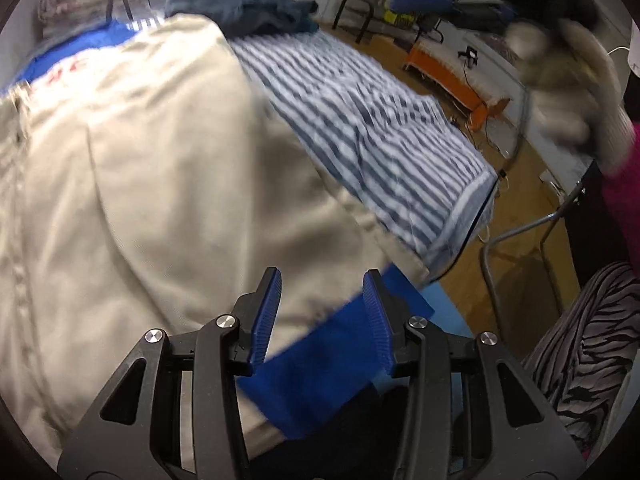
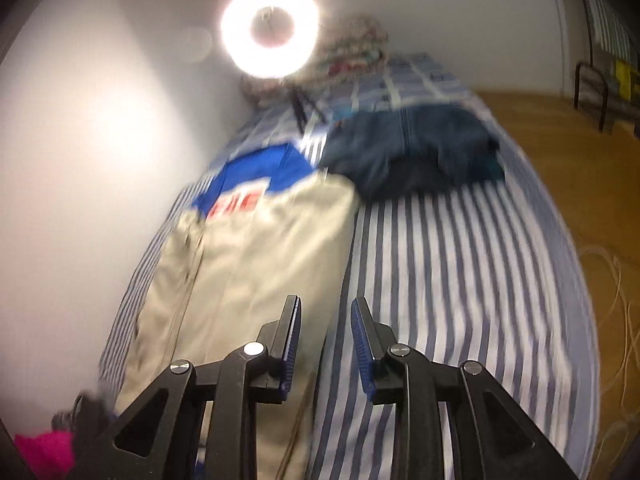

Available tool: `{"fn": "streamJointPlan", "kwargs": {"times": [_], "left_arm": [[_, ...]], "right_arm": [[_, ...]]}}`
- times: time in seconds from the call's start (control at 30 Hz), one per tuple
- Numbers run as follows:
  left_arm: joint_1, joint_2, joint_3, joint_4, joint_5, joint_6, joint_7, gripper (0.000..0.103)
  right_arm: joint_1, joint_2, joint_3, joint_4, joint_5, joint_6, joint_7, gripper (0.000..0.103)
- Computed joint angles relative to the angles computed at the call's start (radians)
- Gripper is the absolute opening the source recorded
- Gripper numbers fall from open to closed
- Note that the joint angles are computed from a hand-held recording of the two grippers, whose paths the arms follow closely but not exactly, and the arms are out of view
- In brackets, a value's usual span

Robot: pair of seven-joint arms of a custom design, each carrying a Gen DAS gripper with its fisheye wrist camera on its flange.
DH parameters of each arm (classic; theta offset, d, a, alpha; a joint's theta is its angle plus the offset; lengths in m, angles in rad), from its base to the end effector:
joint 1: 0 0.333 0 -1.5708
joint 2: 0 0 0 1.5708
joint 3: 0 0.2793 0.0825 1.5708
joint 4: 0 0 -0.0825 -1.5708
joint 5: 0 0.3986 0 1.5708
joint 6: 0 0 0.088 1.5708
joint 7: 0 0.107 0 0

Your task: Fold large clothes

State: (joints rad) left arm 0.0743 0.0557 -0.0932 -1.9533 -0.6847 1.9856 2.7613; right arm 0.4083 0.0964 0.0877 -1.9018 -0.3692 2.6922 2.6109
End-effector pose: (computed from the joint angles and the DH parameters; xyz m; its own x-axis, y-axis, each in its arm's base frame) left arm 0.5845 -0.0500 0.4169 -0.8026 -0.5076 0.3132 -0.5941 0.6334 -0.4959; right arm 0.5589 0.3141 0.4853 -0.1410 -0.9282 -0.3443 -0.7509 0.3269 -0.5738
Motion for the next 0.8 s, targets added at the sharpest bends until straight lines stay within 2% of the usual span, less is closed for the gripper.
{"fn": "streamJointPlan", "kwargs": {"times": [0.1, 0.2, 0.3, 0.37, 0.5, 0.63, 0.7, 0.73, 0.8], "left_arm": [[-0.01, -0.033, -0.005, -0.056, 0.001, 0.022, 0.002, 0.042], [-0.024, -0.063, -0.003, -0.112, -0.005, 0.073, -0.008, 0.042], [-0.017, -0.072, 0.016, -0.108, -0.032, 0.044, -0.049, 0.042], [-0.007, -0.089, 0.029, -0.113, -0.07, 0.055, -0.045, 0.042], [0.008, -0.095, 0.05, -0.116, -0.1, 0.105, -0.058, 0.042], [0.024, -0.047, 0.051, -0.094, -0.066, 0.135, -0.139, 0.042], [0.03, -0.031, 0.045, -0.091, -0.054, 0.14, -0.148, 0.042], [0.032, -0.03, 0.042, -0.093, -0.048, 0.144, -0.147, 0.042], [0.034, -0.042, 0.037, -0.109, -0.044, 0.146, -0.135, 0.042]], "right_arm": [[0.02, -0.055, 0.029, -0.12, 0.039, 0.036, 0.021, 0.027], [0.028, -0.056, 0.053, -0.201, 0.167, 0.108, -0.022, 0.028], [0.027, 0.008, 0.082, -0.189, 0.384, 0.13, -0.19, 0.028], [0.018, 0.055, 0.108, -0.165, 0.515, 0.149, -0.312, 0.028], [0.008, 0.133, 0.126, -0.093, 0.63, 0.117, -0.438, 0.028], [0.012, 0.188, 0.123, -0.037, 0.675, 0.092, -0.481, 0.025], [0.025, 0.207, 0.113, -0.012, 0.658, 0.075, -0.479, 0.006], [0.039, 0.212, 0.099, -0.002, 0.632, 0.068, -0.46, 0.002], [0.082, 0.215, 0.056, 0.023, 0.53, 0.034, -0.387, 0.0]]}}
